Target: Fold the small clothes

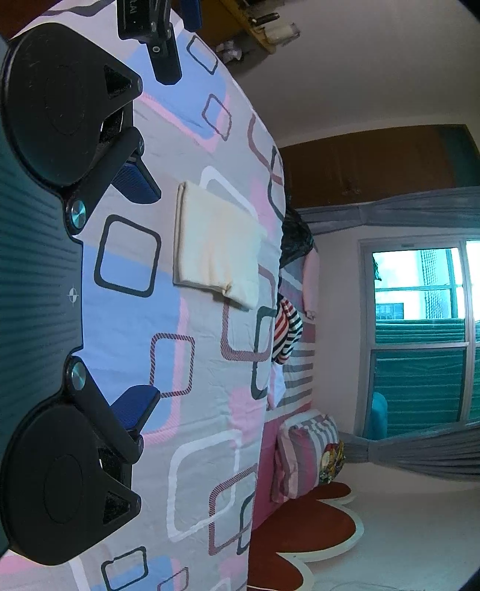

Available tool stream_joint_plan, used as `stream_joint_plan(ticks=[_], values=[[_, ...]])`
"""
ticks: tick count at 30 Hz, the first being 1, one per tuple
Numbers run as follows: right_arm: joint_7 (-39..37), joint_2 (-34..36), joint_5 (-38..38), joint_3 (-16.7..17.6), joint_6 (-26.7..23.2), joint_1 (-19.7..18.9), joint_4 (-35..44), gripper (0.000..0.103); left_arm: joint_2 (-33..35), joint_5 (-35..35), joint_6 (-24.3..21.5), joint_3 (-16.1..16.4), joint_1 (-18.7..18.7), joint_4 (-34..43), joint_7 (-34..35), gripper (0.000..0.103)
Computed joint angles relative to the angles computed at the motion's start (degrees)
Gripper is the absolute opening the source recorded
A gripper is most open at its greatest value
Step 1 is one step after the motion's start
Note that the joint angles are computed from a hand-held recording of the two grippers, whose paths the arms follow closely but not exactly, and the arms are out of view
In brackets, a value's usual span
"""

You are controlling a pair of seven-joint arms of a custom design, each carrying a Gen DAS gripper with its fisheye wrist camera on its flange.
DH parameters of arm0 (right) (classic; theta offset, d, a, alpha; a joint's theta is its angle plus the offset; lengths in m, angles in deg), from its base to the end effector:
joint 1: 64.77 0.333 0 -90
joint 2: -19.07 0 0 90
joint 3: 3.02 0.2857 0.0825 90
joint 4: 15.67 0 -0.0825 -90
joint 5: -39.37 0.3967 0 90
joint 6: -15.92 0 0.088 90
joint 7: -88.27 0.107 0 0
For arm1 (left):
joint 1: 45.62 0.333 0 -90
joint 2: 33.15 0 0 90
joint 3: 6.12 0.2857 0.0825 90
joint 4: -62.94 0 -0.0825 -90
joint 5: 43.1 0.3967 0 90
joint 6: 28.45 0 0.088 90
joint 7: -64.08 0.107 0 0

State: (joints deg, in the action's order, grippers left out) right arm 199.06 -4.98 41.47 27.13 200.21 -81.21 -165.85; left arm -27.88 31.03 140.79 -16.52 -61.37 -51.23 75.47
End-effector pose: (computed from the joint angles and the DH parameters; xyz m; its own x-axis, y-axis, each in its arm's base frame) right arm 0.4584 0.1151 0.4525 -0.0267 -0.9921 -0.1226 -0.5593 0.1165 -0.8208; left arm 0.5196 -0.3238 0.4448 -0.2560 -0.9666 -0.0095 -0.5093 0.1432 -0.8486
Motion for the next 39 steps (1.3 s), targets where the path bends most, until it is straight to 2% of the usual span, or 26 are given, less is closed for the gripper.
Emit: stream_joint_plan(ticks=[17,22,28,39], values=[[-1.9,0.5,0.1,-3.0,-0.1,2.7,0.1,0.103,0.5,1.0,-0.2,0.2,-0.2,0.8,-0.2,0.102],[-2.4,0.4,0.7,-4.0,-0.2,3.7,-0.2,0.103,0.7,-0.7,-0.6,0.0,-0.4,1.0,1.5,0.102],[-2.2,0.3,0.7,-3.3,-0.1,2.9,-0.1,0.103,0.6,0.7,-0.6,0.2,-0.8,1.0,0.4,0.102],[-4.0,0.1,2.6,-5.0,0.9,4.9,-0.7,0.103,0.6,1.9,-0.2,0.2,-0.5,1.0,-0.8,0.102]])
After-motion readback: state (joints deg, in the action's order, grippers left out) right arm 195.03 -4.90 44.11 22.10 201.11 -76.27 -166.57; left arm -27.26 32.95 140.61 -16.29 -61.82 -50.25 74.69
